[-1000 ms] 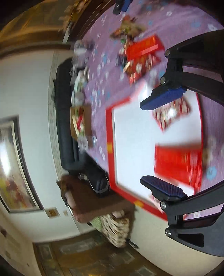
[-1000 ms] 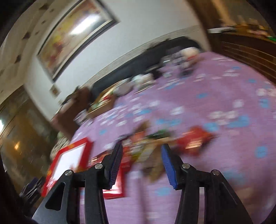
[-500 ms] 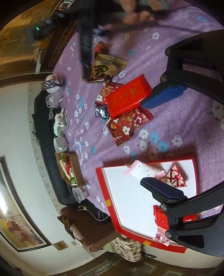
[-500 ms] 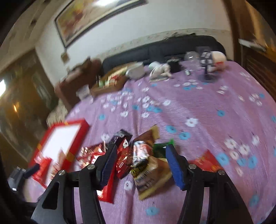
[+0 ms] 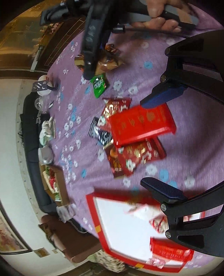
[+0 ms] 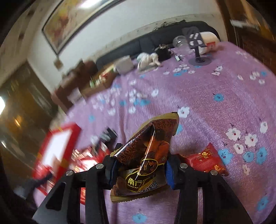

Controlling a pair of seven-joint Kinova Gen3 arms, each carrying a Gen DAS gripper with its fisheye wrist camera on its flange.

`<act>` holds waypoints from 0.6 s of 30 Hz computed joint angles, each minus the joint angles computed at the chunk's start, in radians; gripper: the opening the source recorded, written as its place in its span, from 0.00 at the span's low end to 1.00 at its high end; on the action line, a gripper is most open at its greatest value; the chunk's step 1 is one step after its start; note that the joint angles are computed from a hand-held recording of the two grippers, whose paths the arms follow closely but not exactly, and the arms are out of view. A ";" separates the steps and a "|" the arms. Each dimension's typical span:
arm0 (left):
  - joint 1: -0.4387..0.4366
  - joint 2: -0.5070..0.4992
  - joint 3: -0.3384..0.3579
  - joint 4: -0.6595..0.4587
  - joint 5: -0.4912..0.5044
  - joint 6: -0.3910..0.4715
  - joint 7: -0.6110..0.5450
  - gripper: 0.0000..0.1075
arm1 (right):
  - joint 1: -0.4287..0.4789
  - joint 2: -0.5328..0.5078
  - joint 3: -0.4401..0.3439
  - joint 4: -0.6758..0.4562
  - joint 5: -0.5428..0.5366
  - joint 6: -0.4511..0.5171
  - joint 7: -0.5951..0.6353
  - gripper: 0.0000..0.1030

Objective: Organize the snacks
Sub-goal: 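Grasp the brown-gold triangular bag with the right tool while the left grasps a red packet, then carry the red packet and brown-gold bag over the tray with both tools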

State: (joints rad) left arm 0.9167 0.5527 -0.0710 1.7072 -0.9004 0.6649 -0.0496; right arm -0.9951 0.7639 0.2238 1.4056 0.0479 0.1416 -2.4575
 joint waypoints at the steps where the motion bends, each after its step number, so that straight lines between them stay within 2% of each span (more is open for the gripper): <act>1: -0.011 0.014 0.013 -0.023 0.019 0.013 -0.021 0.76 | 0.027 -0.010 -0.031 0.021 -0.025 -0.036 0.015 0.44; 2: -0.015 0.026 0.020 -0.043 0.034 0.030 -0.039 0.76 | 0.040 -0.014 -0.044 0.031 -0.037 -0.055 0.015 0.44; 4: -0.023 0.052 0.027 -0.079 0.063 0.055 -0.070 0.76 | 0.026 -0.017 -0.018 0.039 -0.045 -0.064 -0.002 0.44; 8: -0.078 0.089 0.056 -0.122 0.156 0.026 -0.156 0.76 | 0.032 -0.025 -0.019 0.054 -0.077 -0.085 0.013 0.44; 11: -0.035 0.112 -0.007 -0.129 0.161 0.008 -0.141 0.79 | 0.045 -0.022 -0.036 0.044 -0.087 -0.073 0.030 0.44; 12: -0.025 0.107 -0.027 -0.108 0.150 -0.026 -0.120 0.77 | 0.049 -0.020 -0.041 0.041 -0.089 -0.071 0.036 0.44; 13: 0.003 0.100 -0.066 -0.079 0.128 -0.066 -0.085 0.70 | 0.048 -0.018 -0.041 0.036 -0.091 -0.064 0.039 0.44; 15: 0.016 0.088 -0.089 -0.049 0.098 -0.100 -0.065 0.40 | 0.050 -0.016 -0.042 0.034 -0.095 -0.064 0.042 0.44; 18: 0.011 0.069 -0.095 -0.017 0.088 -0.138 -0.080 0.39 | 0.046 -0.018 -0.035 0.042 -0.102 -0.081 0.045 0.44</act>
State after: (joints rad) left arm 0.9280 0.6222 -0.1655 1.6901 -0.8127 0.5268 -0.1297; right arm -0.9494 0.7463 0.1885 1.4480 -0.0536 0.0608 -2.4129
